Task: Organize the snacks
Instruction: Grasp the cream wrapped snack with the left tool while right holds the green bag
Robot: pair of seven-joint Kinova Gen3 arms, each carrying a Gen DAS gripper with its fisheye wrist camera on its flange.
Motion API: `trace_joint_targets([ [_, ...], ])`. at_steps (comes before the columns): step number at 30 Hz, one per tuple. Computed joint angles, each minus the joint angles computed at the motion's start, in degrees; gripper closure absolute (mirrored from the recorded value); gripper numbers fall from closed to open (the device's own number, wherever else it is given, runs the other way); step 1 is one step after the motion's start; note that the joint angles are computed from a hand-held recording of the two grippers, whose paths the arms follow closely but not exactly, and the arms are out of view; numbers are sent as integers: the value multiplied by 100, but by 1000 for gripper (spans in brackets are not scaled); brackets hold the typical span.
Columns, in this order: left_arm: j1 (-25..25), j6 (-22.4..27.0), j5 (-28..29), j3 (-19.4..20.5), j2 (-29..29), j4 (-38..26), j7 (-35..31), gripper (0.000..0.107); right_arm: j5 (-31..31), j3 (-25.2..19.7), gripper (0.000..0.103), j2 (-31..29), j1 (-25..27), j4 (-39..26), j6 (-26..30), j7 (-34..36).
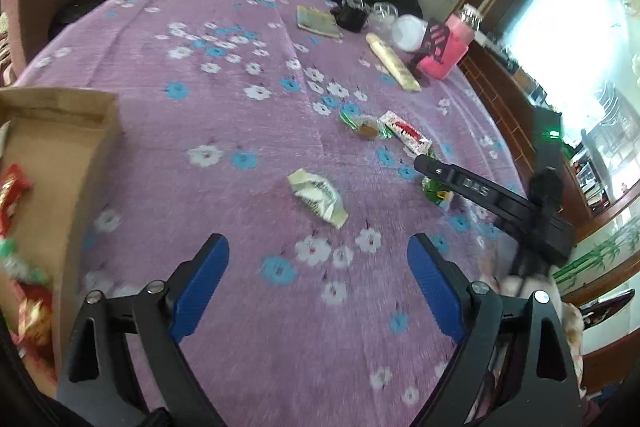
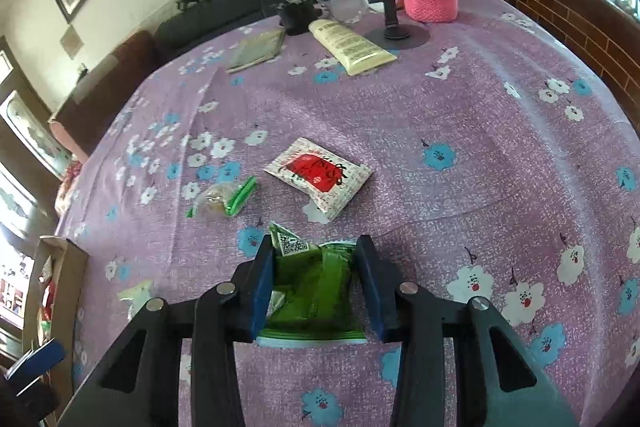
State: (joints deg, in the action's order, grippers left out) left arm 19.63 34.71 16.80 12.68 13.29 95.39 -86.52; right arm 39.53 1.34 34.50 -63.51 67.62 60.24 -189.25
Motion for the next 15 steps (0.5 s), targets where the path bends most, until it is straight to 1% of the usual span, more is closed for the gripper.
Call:
trace_joint_targets([
  [2,210,100,-305,-89,281,-294,234,22,72,19,66,-71,-12,146,-186,-116],
  [4,390,153,-598,-167,483,-521,446,24,167,32,66,-178,-21,334,-403,-292],
  [6,571,198,-886,-255,683,-743,666,24,284,51,68,-254,-49,467,-531,-460],
  [10,853,383,-1344,-396,1074,-1167,1025,24,513,44,68,-370,-66,675,-738,-751],
  [11,942,310,-1476,-452,1074,-1163,1123,24,536,21,68,-388,-42,713,-802,-784],
  [14,1031,266,-1651,-458,1148,-1241,1242,25,555,-39,68,-426,29,784,-959,-805],
  [15,1015,237,-1662,-426,1150,-1229,1224,28,561,-46,68,-436,33,800,-986,-821],
])
